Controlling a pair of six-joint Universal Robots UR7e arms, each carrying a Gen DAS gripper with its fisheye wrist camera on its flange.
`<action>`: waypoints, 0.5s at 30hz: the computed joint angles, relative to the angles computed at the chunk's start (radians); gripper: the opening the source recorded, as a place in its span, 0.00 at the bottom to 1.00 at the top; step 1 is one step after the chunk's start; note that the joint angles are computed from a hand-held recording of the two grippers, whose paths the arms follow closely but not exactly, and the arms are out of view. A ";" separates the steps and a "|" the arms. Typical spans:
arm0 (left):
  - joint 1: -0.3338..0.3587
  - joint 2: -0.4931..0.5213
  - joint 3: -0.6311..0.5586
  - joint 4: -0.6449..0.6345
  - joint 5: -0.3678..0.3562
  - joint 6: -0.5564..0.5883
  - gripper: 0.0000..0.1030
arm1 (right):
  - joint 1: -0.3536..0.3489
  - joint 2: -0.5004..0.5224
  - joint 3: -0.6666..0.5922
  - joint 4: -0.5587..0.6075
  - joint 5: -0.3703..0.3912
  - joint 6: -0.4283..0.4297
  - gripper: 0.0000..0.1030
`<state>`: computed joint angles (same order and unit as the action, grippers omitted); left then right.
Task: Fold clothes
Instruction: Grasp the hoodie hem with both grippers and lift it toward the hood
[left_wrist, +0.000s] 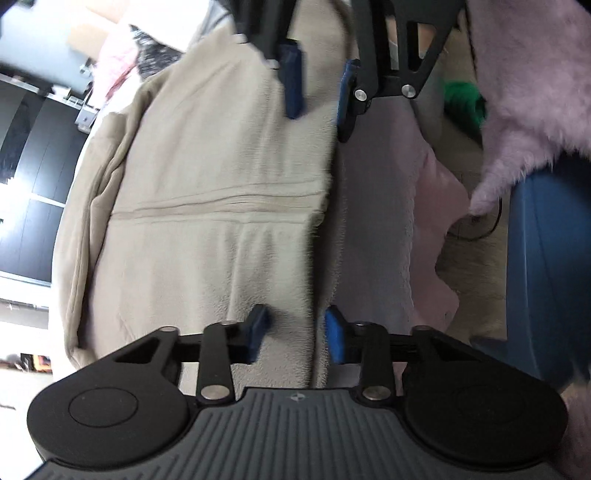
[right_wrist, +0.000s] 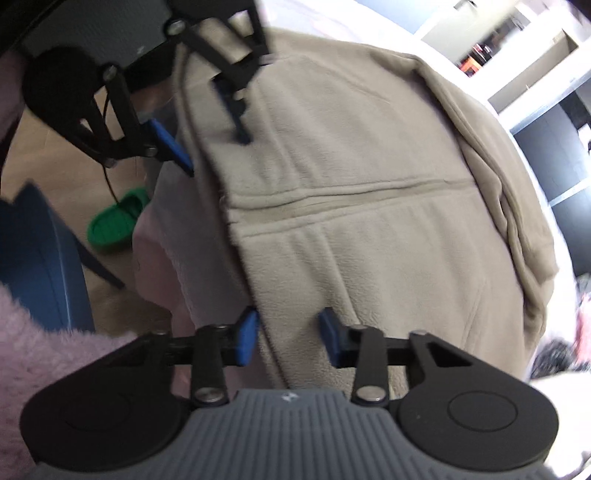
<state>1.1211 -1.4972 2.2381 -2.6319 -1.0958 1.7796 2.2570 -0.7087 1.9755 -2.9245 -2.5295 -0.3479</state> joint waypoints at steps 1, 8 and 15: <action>0.000 -0.002 -0.011 0.019 -0.004 -0.018 0.17 | -0.001 -0.006 0.000 -0.001 0.009 0.009 0.25; 0.000 -0.042 -0.073 0.126 -0.070 -0.127 0.08 | 0.020 -0.028 0.001 -0.035 0.014 0.033 0.12; -0.051 -0.012 -0.144 0.103 -0.110 -0.309 0.08 | 0.030 -0.029 -0.027 -0.254 -0.039 -0.024 0.10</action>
